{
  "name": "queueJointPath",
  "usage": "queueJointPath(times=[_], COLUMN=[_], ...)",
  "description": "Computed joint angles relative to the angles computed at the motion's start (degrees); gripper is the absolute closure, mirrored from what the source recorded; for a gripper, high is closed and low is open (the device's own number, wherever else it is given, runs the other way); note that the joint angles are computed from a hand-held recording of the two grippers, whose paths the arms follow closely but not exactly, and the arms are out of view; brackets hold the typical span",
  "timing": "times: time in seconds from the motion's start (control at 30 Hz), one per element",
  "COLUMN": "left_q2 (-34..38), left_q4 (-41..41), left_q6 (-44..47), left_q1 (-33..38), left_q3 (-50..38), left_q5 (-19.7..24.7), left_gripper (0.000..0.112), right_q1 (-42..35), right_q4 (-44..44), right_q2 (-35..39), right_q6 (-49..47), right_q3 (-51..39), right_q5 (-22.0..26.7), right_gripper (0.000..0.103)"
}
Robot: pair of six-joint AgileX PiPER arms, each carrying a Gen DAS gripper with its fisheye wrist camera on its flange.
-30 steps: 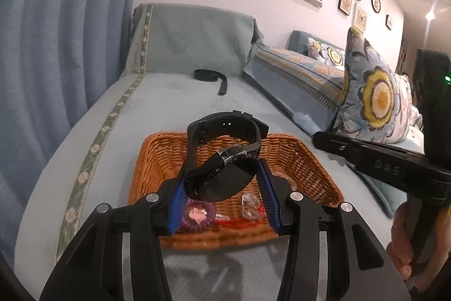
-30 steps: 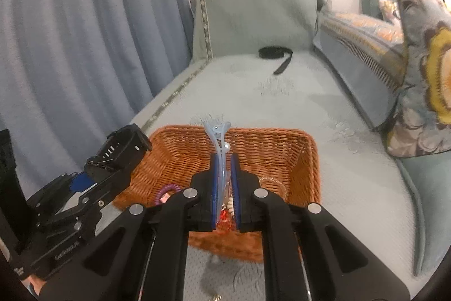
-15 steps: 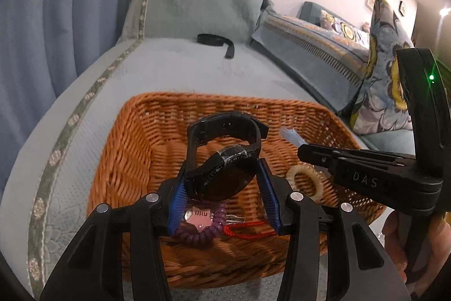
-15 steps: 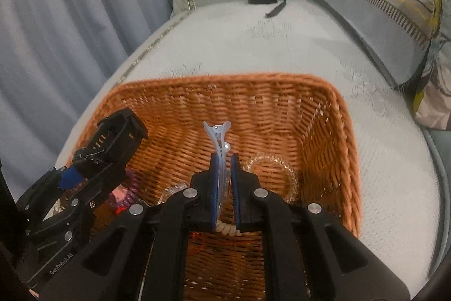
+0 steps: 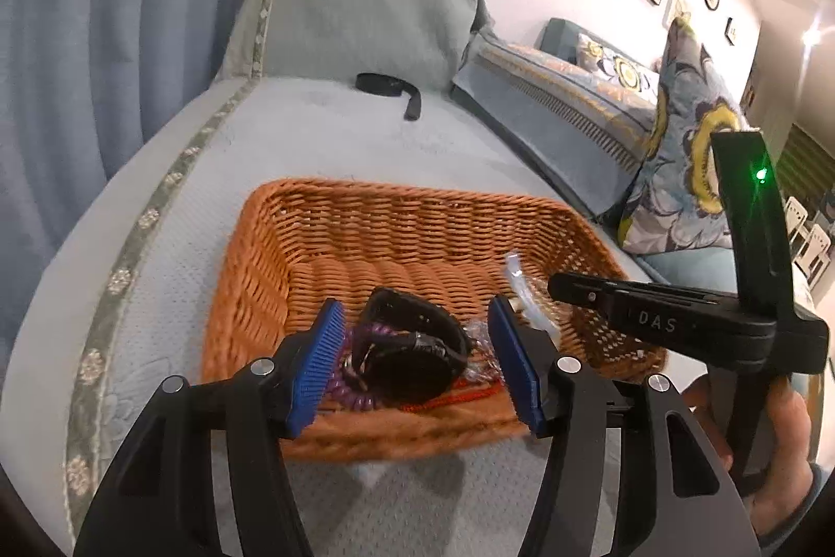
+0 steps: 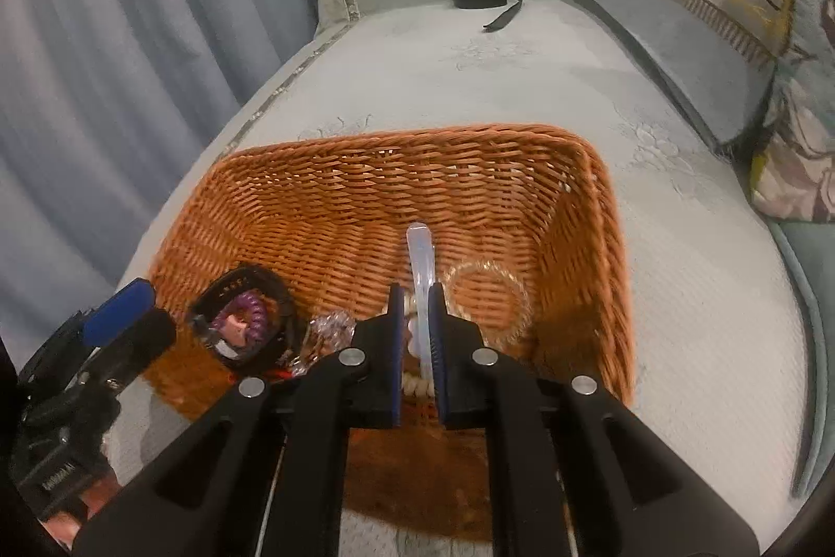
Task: Organize jewelry
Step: 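Carry the blue clip into the basket with the right tool while the left tool carries the watch, then move both tools back to the bed toward the pink star keychain and gold charm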
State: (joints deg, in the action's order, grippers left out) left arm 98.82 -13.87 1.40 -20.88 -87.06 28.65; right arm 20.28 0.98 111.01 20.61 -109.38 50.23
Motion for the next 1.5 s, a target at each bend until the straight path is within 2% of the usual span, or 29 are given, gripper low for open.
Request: queueJointPath(times=[0.1,0.3,0.33,0.4,0.47,0.5,0.67,0.8,0.9,1.03,1.1,1.2,1.23,1.33,1.4,1.5], left_q2=[-4.0,-15.2,-17.2,-20.2,-24.1,-25.7,-32.4,-36.2,-37.8,-37.6,-37.9,-37.1,-36.7,-35.1,-33.9,-32.5], left_q4=[0.0,-0.5,0.7,3.3,7.6,10.2,13.8,13.1,14.6,13.1,13.0,13.6,13.6,15.1,10.7,6.5], left_q6=[0.0,0.3,-0.7,-2.8,-7.0,-9.5,-15.0,-17.1,-20.2,-20.0,-19.8,-20.6,-20.7,-22.1,-17.6,-13.5], left_q1=[-0.2,-1.1,-1.7,-2.8,-4.6,-5.5,-7.9,-8.7,-9.6,-9.2,-8.8,-8.6,-8.6,-9.1,-8.4,-7.5], left_q3=[3.2,12.9,14.4,16.6,19.7,21.0,27.8,34.4,39.1,42.1,43.4,44.9,45.2,45.8,46.0,46.4], left_q5=[-0.3,-2.9,-3.2,-3.6,-4.1,-4.2,-5.0,-6.6,-7.9,-9.1,-9.8,-11.1,-11.5,-12.3,-12.4,-12.8], left_gripper=[0.055,0.042,0.040,0.035,0.032,0.032,0.031,0.031,0.031,0.032,0.032,0.032,0.033,0.040,0.046,0.047], right_q1=[0.0,1.9,2.4,3.5,4.6,5.5,10.1,20.2,27.5,38.2,40.8,44.9,45.2,45.9,46.1,46.8], right_q4=[0.8,-1.1,-1.9,-3.5,-5.3,-7.1,-12.7,-26.1,-32.3,-39.7,-40.6,-42.8,-42.8,-43.7,-44.4,-46.1], right_q2=[-4.4,-16.4,-18.6,-22.6,-26.8,-29.3,-38.7,-44.0,-45.4,-45.3,-44.9,-42.5,-41.8,-40.2,-39.4,-37.9], right_q6=[0.1,2.4,3.2,5.1,7.2,9.0,14.9,29.4,39.0,53.4,57.1,61.6,61.8,64.1,65.3,66.4], right_q3=[4.9,16.8,18.9,22.5,26.5,28.9,38.7,47.1,52.5,58.5,60.6,61.6,61.7,62.4,62.5,61.6], right_q5=[-1.9,-5.1,-5.5,-6.3,-7.5,-8.4,-9.8,-8.0,-7.1,-5.2,-6.0,-4.9,-5.1,-5.6,-5.4,-4.3], right_gripper=[0.095,0.095,0.092,0.078,0.051,0.051,0.051,0.051,0.051,0.051,0.051,0.061,0.066,0.067,0.070,0.071])
